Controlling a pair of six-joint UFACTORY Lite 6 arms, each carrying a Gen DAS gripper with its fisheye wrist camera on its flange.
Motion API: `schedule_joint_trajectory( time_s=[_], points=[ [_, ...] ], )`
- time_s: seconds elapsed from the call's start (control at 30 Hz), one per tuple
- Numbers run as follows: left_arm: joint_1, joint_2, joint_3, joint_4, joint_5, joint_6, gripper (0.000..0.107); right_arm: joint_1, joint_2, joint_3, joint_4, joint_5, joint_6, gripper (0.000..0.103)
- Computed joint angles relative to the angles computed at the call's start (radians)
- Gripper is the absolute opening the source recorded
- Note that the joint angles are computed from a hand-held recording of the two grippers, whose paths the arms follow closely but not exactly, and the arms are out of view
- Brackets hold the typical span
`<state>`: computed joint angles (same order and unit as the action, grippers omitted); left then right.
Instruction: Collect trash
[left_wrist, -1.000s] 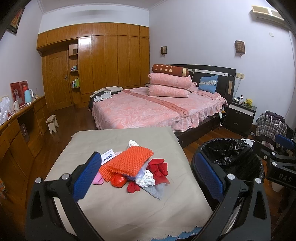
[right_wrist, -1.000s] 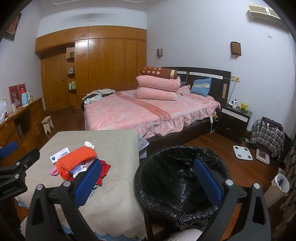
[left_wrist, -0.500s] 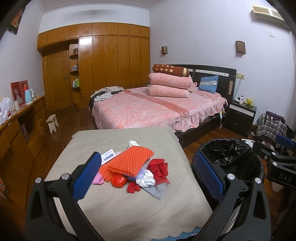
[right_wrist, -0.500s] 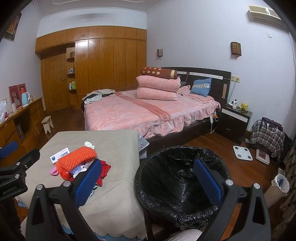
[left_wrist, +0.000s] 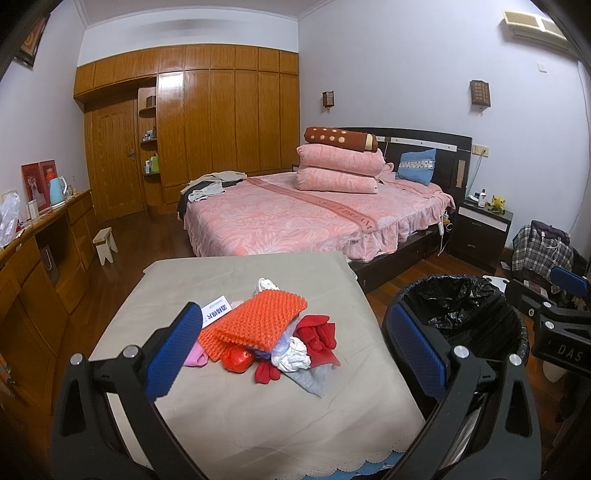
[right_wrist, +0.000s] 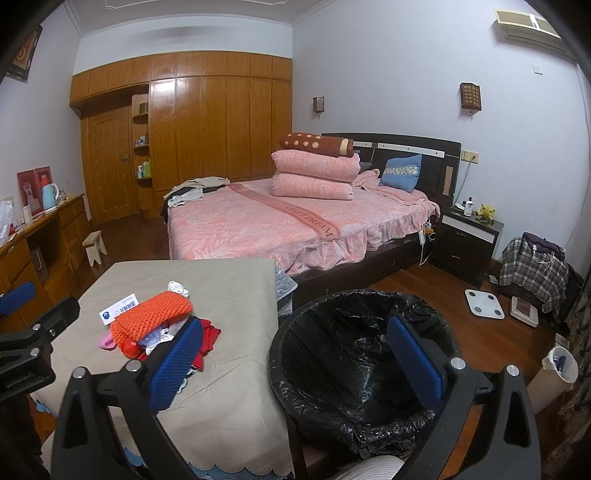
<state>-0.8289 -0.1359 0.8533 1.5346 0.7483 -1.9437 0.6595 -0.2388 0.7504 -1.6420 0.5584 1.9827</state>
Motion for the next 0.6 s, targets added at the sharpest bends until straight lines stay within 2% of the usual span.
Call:
schedule_joint_trajectory(
  time_s=[0.6],
  points=[
    [0.002,0.034,0.023,0.006,-0.001,-0.013,0.098,-0.014,0.003,0.002,-0.018,-0.012,0.006,0.097]
  ],
)
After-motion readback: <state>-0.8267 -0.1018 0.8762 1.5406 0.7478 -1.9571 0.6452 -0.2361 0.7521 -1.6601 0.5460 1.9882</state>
